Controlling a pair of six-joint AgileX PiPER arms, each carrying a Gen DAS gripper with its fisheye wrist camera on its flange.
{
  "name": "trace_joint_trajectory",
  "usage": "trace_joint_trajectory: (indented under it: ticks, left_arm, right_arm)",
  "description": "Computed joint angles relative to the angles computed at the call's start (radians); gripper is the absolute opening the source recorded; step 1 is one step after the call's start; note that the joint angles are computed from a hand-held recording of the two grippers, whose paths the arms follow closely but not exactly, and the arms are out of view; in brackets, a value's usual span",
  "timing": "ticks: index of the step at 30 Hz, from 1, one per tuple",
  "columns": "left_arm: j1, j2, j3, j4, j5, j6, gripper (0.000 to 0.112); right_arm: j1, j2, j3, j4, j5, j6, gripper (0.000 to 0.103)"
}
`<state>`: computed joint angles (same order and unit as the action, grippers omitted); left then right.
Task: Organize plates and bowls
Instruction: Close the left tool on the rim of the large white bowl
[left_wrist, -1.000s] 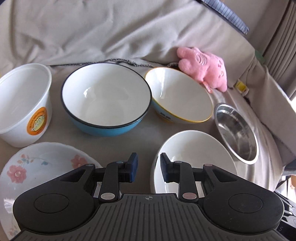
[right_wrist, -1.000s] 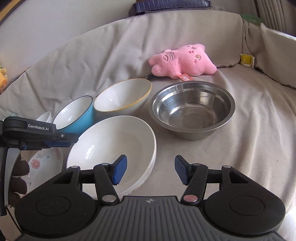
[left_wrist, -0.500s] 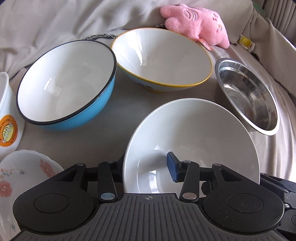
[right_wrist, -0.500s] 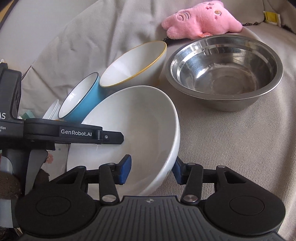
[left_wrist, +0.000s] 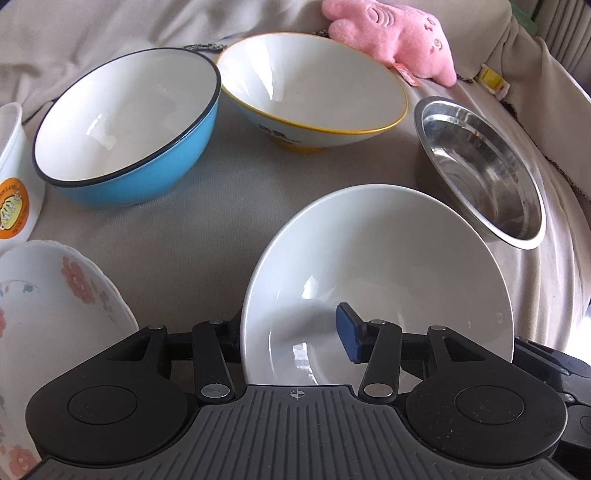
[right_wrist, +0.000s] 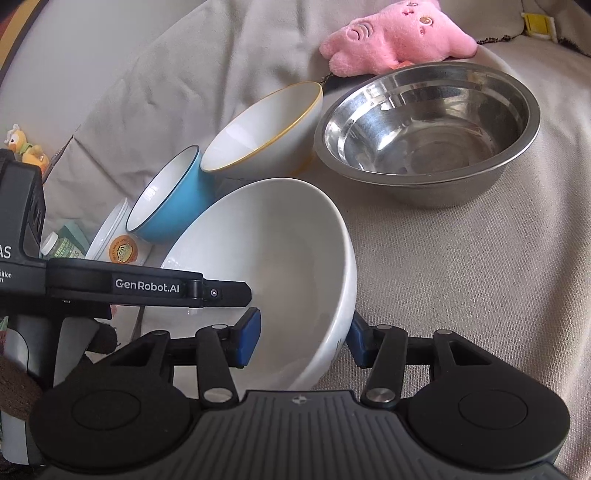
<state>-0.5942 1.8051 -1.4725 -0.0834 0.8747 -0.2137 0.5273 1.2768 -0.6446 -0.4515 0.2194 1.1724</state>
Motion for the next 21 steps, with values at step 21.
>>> trace_joint_trajectory:
  ticks: [21]
  left_arm:
    - [0.06,-0.356,0.255,0.098,-0.072,-0.1,0.05]
  right_arm:
    - [0.243,0.048,-0.186,-0.245,0.189,0.235,0.058]
